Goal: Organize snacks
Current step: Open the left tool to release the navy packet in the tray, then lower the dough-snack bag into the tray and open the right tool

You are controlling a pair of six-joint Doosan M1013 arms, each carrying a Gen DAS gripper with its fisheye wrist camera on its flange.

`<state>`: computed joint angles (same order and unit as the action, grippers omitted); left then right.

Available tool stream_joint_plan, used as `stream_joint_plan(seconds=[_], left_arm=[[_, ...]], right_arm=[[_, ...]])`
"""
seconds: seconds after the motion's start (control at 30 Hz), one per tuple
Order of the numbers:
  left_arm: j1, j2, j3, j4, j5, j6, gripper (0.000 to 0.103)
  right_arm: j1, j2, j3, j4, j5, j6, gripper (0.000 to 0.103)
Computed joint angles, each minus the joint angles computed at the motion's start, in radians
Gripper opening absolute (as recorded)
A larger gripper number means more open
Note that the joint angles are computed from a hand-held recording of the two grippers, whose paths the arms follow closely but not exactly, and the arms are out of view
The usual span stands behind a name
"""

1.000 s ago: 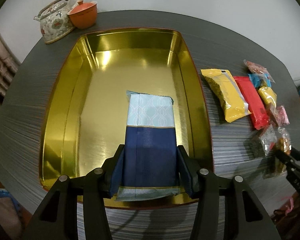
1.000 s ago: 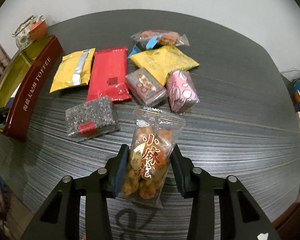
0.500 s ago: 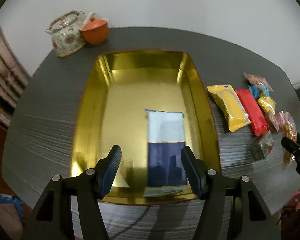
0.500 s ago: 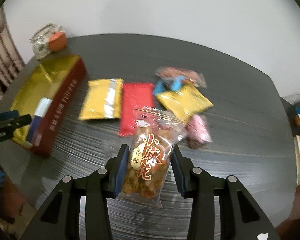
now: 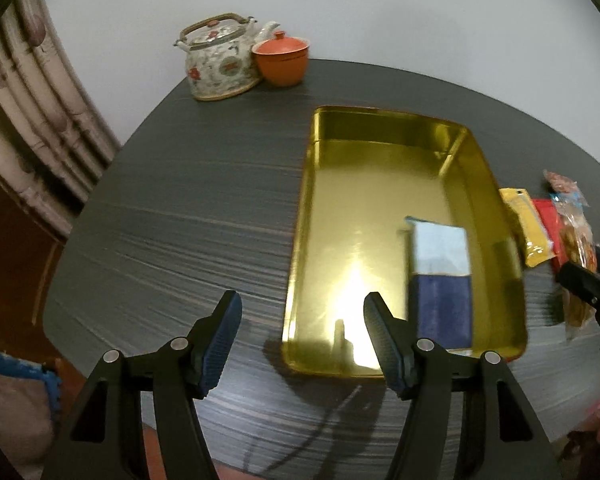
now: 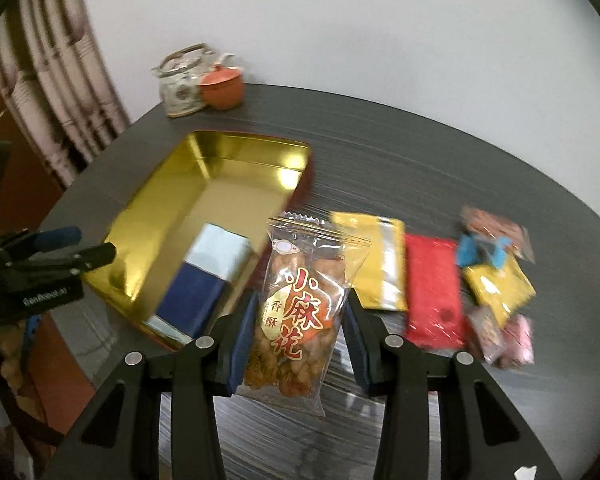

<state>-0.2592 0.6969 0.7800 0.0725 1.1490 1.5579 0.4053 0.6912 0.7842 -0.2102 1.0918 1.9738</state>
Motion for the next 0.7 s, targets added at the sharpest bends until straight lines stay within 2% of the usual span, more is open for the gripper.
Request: stream_joint_plan(seconds=[0.27,0.7], left_arm=[[0.011,0.016,-0.013,0.008,0.007,-0.010,0.071],[0.020,0.028,-0.030,0.017,0.018,-0.050,0.075]], right_arm=[[0.023,0.087,-0.143,0.033,0.044,-0.085,0.038],[0.036,0.186,-0.291,0.043,0.122,-0.156,0.038]])
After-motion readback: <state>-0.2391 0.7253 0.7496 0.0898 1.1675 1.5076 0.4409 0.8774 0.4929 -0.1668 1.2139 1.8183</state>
